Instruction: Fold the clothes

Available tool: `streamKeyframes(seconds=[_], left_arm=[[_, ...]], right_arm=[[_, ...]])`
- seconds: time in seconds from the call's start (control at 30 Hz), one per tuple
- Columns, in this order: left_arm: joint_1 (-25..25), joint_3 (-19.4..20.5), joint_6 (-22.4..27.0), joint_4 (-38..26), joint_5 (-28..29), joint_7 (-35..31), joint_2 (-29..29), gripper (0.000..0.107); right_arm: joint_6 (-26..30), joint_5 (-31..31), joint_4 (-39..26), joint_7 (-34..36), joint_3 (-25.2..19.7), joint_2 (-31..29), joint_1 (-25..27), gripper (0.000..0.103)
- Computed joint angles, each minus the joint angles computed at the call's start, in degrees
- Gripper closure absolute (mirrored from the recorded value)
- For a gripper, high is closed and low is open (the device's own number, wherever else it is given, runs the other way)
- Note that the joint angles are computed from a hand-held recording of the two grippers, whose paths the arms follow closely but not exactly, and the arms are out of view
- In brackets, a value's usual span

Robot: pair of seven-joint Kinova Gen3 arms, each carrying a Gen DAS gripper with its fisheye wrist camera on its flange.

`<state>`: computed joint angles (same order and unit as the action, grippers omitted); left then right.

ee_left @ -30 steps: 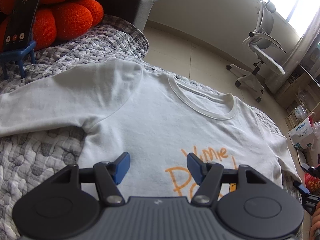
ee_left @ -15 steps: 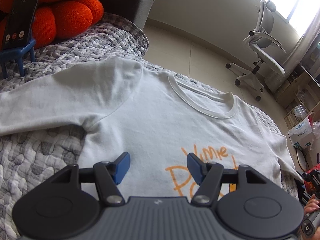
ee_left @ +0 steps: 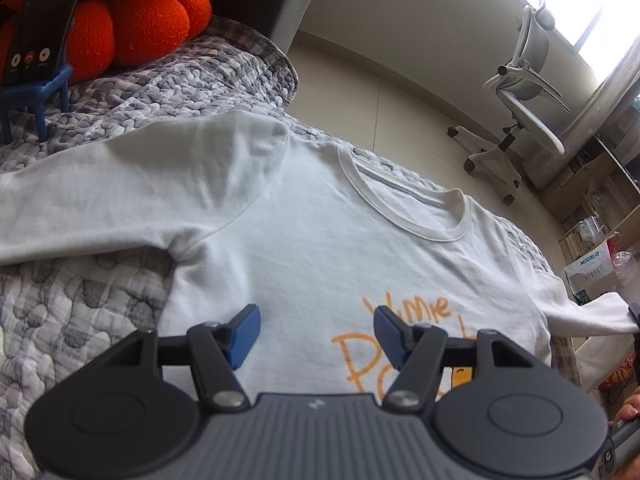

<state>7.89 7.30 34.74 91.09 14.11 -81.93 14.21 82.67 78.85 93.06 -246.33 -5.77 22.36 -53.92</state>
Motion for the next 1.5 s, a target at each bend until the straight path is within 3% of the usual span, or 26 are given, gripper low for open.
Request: streamKeyframes(seconds=[0.13, 0.3, 0.53, 0.67, 0.83, 1.0, 1.07, 1.17, 1.3, 1.43, 1.5], left_arm=[[-0.41, 0.08, 0.36, -0.11, 0.63, -0.25, -0.15, 0.044], [-0.99, 0.23, 0.07, 0.30, 1.73, -1.21, -0.69, 0.046], [-1.59, 0.07, -0.80, 0.82, 2.73, -1.92, -1.32, 0.049], [-1.67, -0.08, -0.91, 0.87, 2.63, -2.00, -1.50, 0.049], [-2.25, 0.01, -0.66, 0.88, 3.33, -3.00, -1.68, 0.049], [-2.69, -0.09, -0.19, 0.62, 3.90, -3.58, -1.61, 0.049], [-2.76, -0.16, 0.04, 0.42, 3.99, -3.61, -1.45, 0.049], [-2.47, -0.35, 0.60, -0.04, 3.51, -3.01, -1.21, 0.049], [-1.48, -0.72, 1.43, -0.76, 1.66, -1.58, -0.96, 0.049], [-0.90, -0.98, 1.74, -1.12, 0.23, -0.18, -0.83, 0.049], [-0.72, -1.06, 1.76, -1.13, -0.38, 0.32, -0.90, 0.049]], right_arm=[[1.14, 5.05, -1.37, 3.91, 0.37, 1.16, -1.89, 0.092], [-1.42, 10.25, -2.73, 7.91, 0.33, 2.24, -2.71, 0.092], [-12.17, 15.21, -4.24, 16.16, 0.47, 3.46, -1.53, 0.092], [-18.37, 15.12, -5.91, 21.02, 0.22, 4.40, -0.71, 0.092], [-26.65, 10.19, -7.74, 28.80, 0.22, 5.32, 0.46, 0.093], [-33.39, 0.43, -9.61, 38.53, 0.37, 5.95, 1.58, 0.093], [-34.52, -4.02, -10.76, 42.69, 0.71, 6.20, 1.80, 0.093], [-33.99, -10.45, -13.01, 48.71, -2.31, 7.32, 4.55, 0.095], [-36.20, -14.97, -13.07, 51.01, 2.27, 6.57, 1.99, 0.096], [-39.43, -16.54, -11.84, 48.71, 5.02, 5.40, 0.70, 0.083], [-41.04, -16.58, -10.95, 46.63, 6.50, 4.64, -0.14, 0.052]])
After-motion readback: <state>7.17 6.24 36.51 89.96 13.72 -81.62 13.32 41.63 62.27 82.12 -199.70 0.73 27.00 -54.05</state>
